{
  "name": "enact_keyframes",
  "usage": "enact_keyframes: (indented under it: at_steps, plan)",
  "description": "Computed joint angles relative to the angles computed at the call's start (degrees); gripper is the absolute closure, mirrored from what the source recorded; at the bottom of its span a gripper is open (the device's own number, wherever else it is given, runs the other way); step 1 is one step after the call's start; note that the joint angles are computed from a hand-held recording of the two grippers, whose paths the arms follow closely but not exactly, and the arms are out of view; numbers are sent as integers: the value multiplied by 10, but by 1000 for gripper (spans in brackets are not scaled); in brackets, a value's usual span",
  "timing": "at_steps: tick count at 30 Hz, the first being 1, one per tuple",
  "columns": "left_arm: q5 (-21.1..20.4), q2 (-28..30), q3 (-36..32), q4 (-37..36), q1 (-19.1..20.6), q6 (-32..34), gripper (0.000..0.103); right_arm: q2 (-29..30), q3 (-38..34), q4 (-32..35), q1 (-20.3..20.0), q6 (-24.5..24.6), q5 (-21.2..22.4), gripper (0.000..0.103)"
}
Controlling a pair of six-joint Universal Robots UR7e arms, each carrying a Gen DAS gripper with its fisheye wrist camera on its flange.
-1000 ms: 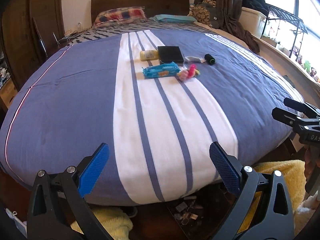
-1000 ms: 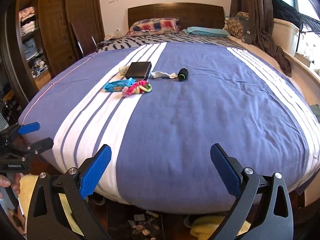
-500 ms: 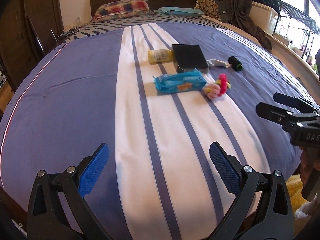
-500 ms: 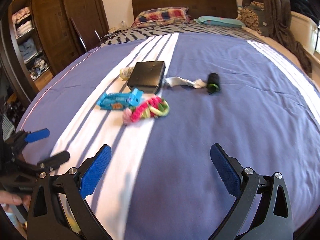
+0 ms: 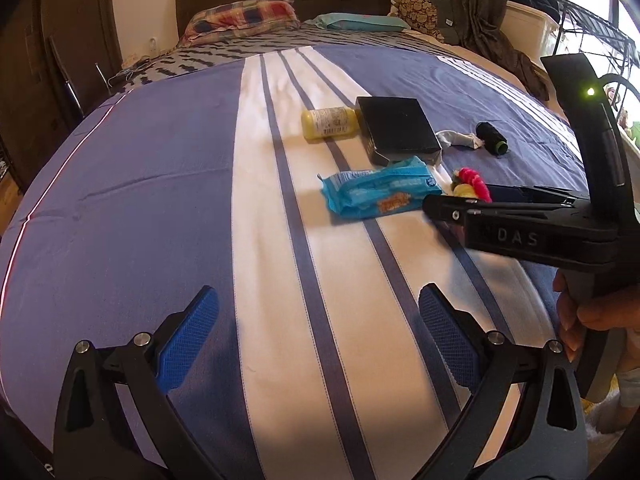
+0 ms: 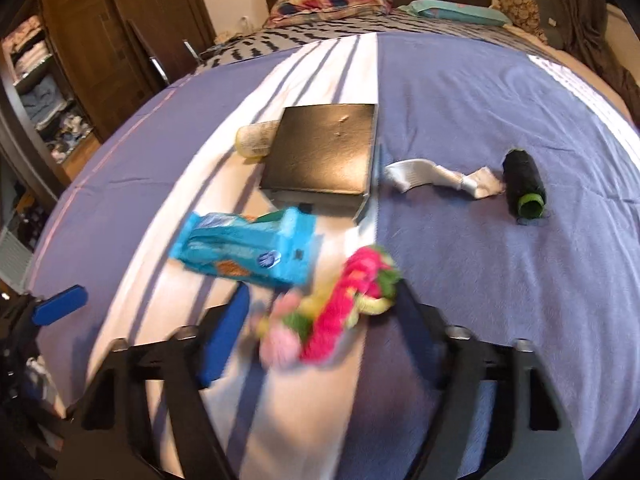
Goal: Collect trash
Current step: 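Grasp the blue wipes packet with the left tool while the right tool grasps the flower garland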
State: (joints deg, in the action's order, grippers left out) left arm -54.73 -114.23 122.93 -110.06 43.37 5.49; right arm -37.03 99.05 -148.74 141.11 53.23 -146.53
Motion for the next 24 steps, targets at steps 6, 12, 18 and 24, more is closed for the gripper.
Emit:
enact_keyframes:
  at_steps: [6,12,18,24]
  plan:
    - [-22,35,-5,-37,16,13,8,-23,20,20,8,-8,-27,53]
    - [-37,84,-5,-83,18,34,8,-64,58,24,21,6,-62,54]
    - [-46,152,-22,-116,33,56,8,-83,84,-22,26,-16,-54,54]
    - [-65,179,-31,-120,44,81,20,-94,98,-21,19,-2,-48,54]
